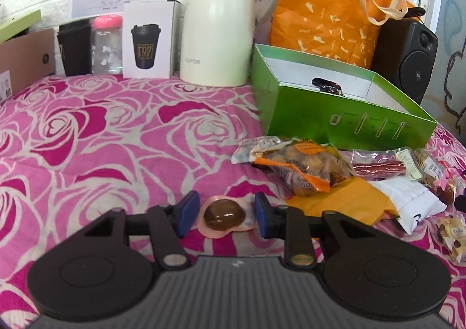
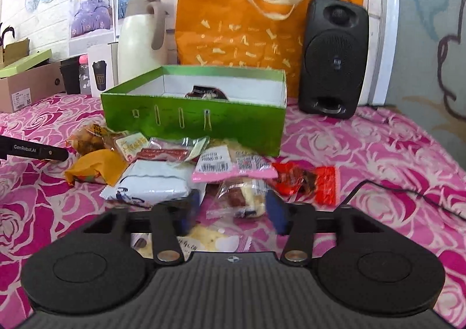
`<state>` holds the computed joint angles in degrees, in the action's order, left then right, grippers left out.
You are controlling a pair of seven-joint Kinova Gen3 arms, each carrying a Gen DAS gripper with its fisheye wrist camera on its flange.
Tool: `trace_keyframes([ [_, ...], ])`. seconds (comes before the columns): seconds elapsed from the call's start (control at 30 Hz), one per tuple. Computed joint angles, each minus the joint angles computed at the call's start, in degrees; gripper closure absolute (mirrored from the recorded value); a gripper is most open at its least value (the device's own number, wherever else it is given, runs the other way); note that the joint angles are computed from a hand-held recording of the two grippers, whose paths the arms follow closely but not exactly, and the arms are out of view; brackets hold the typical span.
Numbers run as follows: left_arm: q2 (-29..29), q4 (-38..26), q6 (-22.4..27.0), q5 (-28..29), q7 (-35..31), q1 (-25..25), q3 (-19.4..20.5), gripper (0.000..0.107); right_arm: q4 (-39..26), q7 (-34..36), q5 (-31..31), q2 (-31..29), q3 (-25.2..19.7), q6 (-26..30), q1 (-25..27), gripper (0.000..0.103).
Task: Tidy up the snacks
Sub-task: 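Move the right gripper toward the wrapped pastry packets on the bedspread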
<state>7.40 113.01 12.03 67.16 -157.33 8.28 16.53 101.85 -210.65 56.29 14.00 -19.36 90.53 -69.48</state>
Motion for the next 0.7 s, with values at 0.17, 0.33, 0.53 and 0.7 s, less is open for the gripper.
trace_keyframes([
  [0.17, -1.23, 1.53, 1.44, 5.99, -6.28, -0.57, -0.35, 0.081, -0.86, -0.35, -1.22, 0.08, 0.31, 0.3, 0.41, 0.029],
  [0.33, -3.35, 3.08, 5.42, 11.08, -10.54, 0.76, -4.08, 0.08, -2.56, 2.57, -2.05, 0.78, 0.99, 1.64, 1.25, 0.0],
  [0.53, -6.68, 4.54, 10.5, 14.7, -15.85, 2.68, -7.75, 0.08, -3.13, 7.81, -3.37, 0.63, 2.22, -0.78, 4.1, 0.0],
  [0.7, -7.59, 5.04, 12.5, 16.39, -17.95, 3.77, -8.78, 0.079, -2.84, 9.42, -5.69, -0.12, 2.54, -4.41, 6.38, 0.01],
])
